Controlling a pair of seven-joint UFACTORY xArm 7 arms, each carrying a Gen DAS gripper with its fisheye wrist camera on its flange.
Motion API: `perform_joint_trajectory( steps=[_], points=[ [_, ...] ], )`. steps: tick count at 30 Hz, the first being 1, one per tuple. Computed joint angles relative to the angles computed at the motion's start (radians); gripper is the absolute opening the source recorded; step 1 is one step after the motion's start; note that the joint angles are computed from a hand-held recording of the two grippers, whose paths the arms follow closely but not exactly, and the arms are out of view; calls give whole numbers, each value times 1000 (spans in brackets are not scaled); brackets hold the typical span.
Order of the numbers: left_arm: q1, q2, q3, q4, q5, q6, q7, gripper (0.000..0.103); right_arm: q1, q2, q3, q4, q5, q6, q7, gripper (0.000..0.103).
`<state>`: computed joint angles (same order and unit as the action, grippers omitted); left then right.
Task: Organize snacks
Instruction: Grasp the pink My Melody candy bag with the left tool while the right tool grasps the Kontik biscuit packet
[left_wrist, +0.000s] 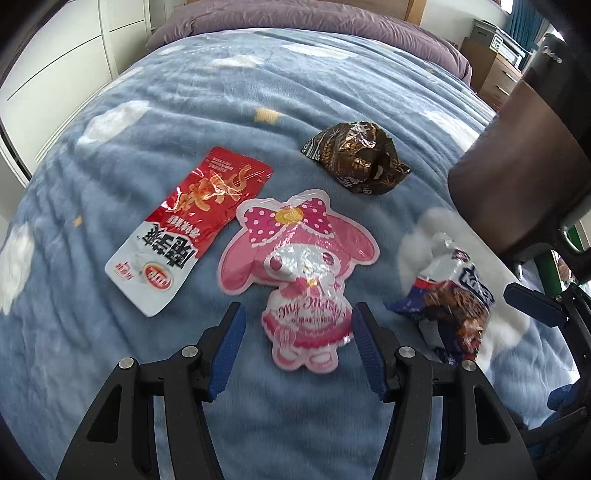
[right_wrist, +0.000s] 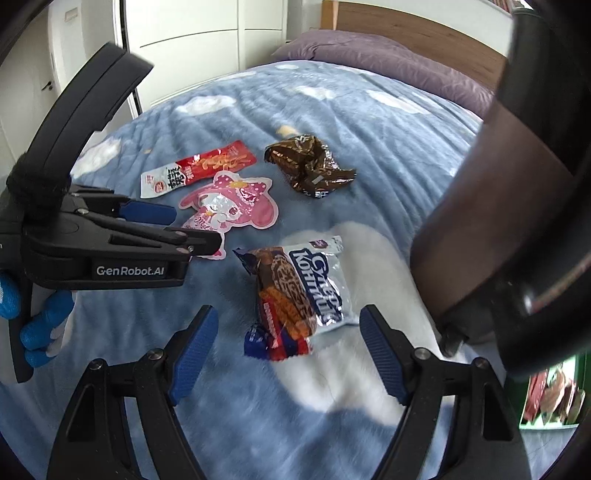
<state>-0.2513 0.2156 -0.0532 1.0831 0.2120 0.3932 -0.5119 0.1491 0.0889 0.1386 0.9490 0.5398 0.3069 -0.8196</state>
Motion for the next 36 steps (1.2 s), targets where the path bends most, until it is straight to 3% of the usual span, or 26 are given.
perform_joint_trajectory(
  steps=[12,14,20,26,36],
  points=[
    [-11,94,9,100,-20,43,30,53,-32,142,27,129,-67,43,47,103],
    [-13,95,11,102,-20,44,28,51,-38,151,32,140,-78,53,56,74],
    [-12,99,15,108,-19,51,34,43,-43,154,43,142,-90,50,73,62],
    [-9,89,11,105,-29,55,42,21,-44,137,42,123,-83,40,114,61],
    [-30,11,12,32,32,23,-10,16,-29,61,22,58,-106,21,181,61]
  ],
)
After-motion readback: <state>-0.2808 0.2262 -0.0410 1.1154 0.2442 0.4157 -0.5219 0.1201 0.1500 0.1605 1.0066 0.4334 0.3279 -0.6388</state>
